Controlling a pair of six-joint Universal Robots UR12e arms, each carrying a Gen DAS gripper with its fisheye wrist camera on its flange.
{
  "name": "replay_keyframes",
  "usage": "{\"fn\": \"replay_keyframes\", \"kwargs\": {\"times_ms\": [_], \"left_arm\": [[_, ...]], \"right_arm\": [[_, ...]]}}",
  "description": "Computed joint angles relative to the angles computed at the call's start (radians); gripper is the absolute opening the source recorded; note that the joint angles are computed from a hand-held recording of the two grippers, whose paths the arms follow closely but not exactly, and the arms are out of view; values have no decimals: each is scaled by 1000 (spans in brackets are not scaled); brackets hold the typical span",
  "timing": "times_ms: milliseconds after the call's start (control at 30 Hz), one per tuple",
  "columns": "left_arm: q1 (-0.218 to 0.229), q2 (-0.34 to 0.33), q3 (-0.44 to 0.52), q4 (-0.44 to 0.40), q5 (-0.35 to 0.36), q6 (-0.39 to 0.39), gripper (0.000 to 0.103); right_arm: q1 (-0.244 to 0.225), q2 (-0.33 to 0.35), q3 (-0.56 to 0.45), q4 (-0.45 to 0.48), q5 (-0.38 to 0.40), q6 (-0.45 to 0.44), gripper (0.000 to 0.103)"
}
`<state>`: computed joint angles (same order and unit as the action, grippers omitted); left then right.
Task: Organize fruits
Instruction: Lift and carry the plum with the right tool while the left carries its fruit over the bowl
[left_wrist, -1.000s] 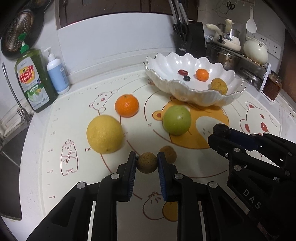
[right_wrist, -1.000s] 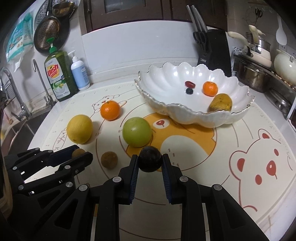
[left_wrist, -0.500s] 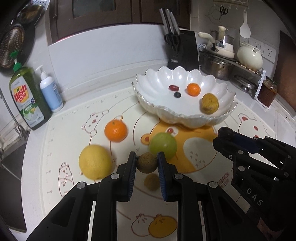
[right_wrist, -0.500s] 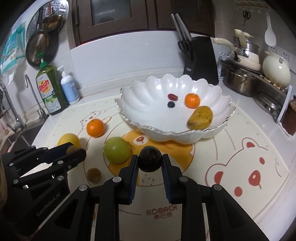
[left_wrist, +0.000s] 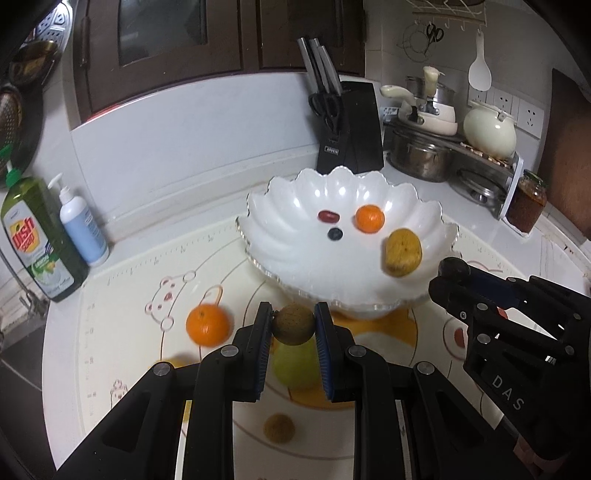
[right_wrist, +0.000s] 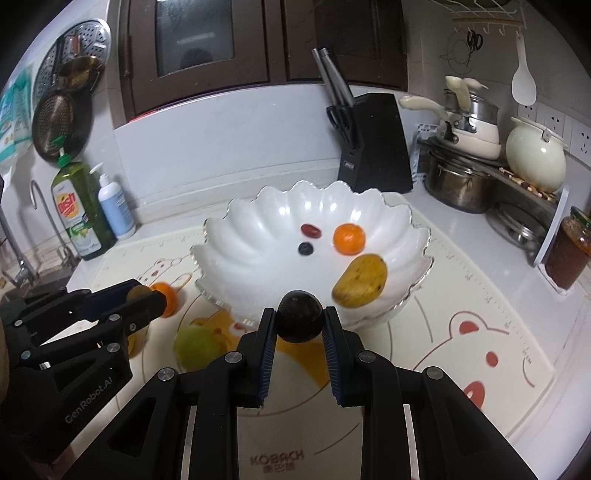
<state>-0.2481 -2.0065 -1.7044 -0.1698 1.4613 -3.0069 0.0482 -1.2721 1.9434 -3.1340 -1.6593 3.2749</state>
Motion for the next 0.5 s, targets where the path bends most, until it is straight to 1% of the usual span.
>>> {"fn": "replay_keyframes", "kwargs": {"times_ms": [300,500], "left_arm": [[-5,-53,92,-28,6,5,24],[-8,-90,151,-76,4,-4,24]], "right_arm": [[-14,27,-55,44,-17,1,26],[-24,50,-103,112,-25,14,26]]}}
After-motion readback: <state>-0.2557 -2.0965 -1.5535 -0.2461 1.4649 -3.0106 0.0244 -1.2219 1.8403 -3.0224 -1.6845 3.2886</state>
